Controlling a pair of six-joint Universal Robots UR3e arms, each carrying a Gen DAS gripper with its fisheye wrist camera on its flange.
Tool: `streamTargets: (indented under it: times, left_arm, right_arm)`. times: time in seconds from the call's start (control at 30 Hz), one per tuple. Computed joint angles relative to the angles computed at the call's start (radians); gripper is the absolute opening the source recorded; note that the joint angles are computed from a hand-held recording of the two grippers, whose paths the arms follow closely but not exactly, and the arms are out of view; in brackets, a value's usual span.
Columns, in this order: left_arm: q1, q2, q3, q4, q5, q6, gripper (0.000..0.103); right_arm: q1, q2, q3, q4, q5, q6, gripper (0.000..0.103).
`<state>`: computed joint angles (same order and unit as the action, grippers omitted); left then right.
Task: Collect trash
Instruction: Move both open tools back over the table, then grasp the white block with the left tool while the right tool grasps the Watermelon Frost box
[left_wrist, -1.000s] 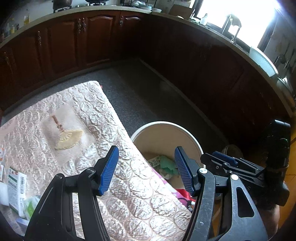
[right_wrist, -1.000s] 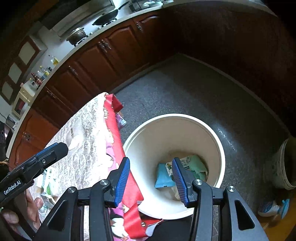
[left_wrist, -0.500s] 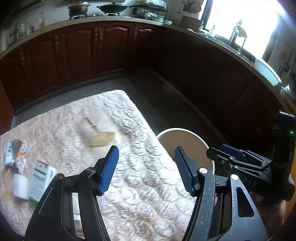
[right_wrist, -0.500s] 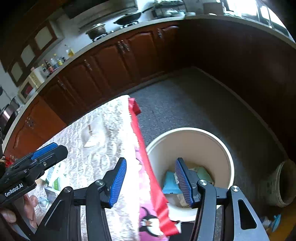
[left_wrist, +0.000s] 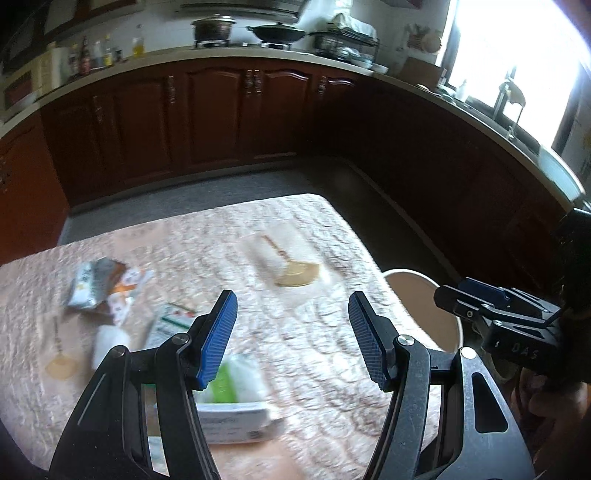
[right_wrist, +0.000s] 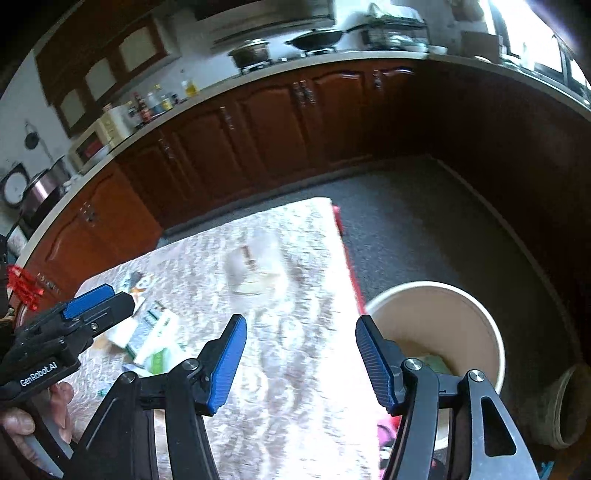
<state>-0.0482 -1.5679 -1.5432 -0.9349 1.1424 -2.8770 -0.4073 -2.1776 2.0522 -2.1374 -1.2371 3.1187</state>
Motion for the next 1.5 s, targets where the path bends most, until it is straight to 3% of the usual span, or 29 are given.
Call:
streamTargets:
  times: [0.23,0.57,0.67,0.73,0.93,0.97,1.03,1.07,1.23,1.4,1.5]
  left_arm:
    - [0.216,0.076,-0.069,-0.074,-0.077,0.094,0.061]
    - [0.488,0.034,-0.039,-0.249,-0.134,0.21,0.062]
    - [0.498,-0.004,-0.024,-0.267,-0.122,0.228,0.07]
    - [0.488,-0.028,-0.024,-0.253,-0.107,0.228,0.07]
    - [0.374,-0.16,-0.04,-0.077,0.046,0.169,0.07]
    - [0.356,-0.191,-0.038,-0.046,0.068,0.148,0.069]
    - [0.352,-0.234,-0.024,-0.035,0.066,0.125,0.051]
    - [0.354,-0.248,-0.008,-0.053,0.065,0.123,0.027]
    - [0.4,-0.2,-0.035,-0.057,0.022,0.169,0.024]
    - [0.479,-0.138,-0.05,-0.075,-0.009,0.205,0.024]
    - [0.513,-0.112,-0.064,-0.065,-0.008,0.219,0.024]
  right_arm:
    - [0.256,0.227,-0.106,-0.145,-0.097,0.111,0.064]
    - [0.453,0.49,-0.239,-0.216,-0.115,0.18,0.07]
    - [0.508,0.591,-0.3,-0.226,-0.105,0.205,0.07]
    - [0.542,0.643,-0.336,-0.224,-0.114,0.209,0.07]
    - [0.58,0.724,-0.402,-0.211,-0.13,0.217,0.07]
    - [0.577,0.732,-0.408,-0.209,-0.126,0.22,0.07]
    - [0.579,0.756,-0.431,-0.201,-0.115,0.228,0.07]
    - [0.577,0.765,-0.443,-0.195,-0.108,0.228,0.07]
    - [0.597,0.899,-0.568,-0.16,-0.076,0.253,0.07]
    - [0.627,1.126,-0.827,-0.039,-0.035,0.298,0.07]
    - [0.666,1.253,-1.008,0.043,-0.063,0.315,0.07]
